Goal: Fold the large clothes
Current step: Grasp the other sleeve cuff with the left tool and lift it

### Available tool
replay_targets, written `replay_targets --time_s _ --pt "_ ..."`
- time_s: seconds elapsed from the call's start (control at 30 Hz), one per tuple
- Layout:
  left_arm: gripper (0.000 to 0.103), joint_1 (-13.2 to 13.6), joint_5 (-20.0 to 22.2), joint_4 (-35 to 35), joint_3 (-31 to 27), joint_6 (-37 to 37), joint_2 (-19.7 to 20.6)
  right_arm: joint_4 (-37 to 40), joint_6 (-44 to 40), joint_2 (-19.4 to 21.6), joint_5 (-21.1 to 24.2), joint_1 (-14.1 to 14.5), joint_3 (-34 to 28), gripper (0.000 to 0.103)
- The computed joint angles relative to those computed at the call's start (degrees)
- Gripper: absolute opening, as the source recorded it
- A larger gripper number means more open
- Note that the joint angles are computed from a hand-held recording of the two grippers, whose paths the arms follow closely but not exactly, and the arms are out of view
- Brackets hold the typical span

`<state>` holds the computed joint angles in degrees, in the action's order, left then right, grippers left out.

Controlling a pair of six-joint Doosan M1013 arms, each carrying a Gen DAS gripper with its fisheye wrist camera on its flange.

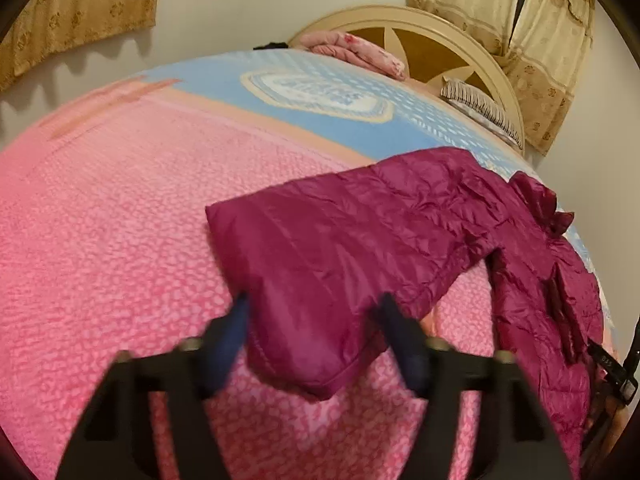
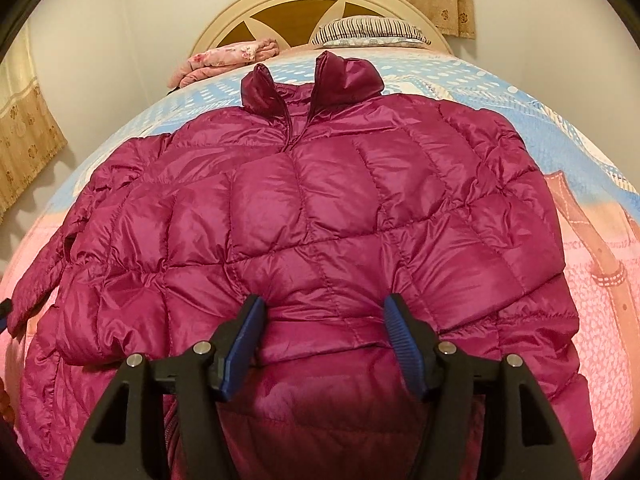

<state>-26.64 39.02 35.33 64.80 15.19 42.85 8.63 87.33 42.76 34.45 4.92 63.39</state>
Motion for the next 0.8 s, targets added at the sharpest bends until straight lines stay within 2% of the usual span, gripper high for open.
replay_targets --time_s 0.03,0.07,0.13,0.23,0.43,0.67,0.8 --pt "0.029 0.0 0.4 0.2 -0.3 0.1 0.1 -0.4 0.3 0.0 0.0 0.1 0.0 0.064" --pt "0.02 0.2 -1.2 0.1 0.4 0.3 -0.3 -0.6 0.2 0.0 0.0 0.1 0.0 0.064" --pt "0.013 0.4 -4.0 1.3 1.8 -1.0 -1.2 -0.9 0.4 0.0 0.0 0.1 0.0 0.064" --pt "0.01 0.5 -5.7 5.1 2.4 -3.7 -2.0 -0.8 0.3 0.0 -0.1 0.1 0.1 0.065" --pt "0.009 0.2 -4.9 13.0 0.3 -6.8 -2.6 0.2 -0.2 -0.2 -0.5 -0.1 0.3 0.065" --pt "0.008 -1.2 -7.3 18.5 -6.4 0.2 -1.7 3.0 -1.8 -0.4 -1.0 -0.4 0.7 0.067" --pt "0.008 -2.4 -8.3 16.1 -13.5 9.0 0.8 3.8 -2.2 -0.4 -1.2 -0.5 0.9 0.067"
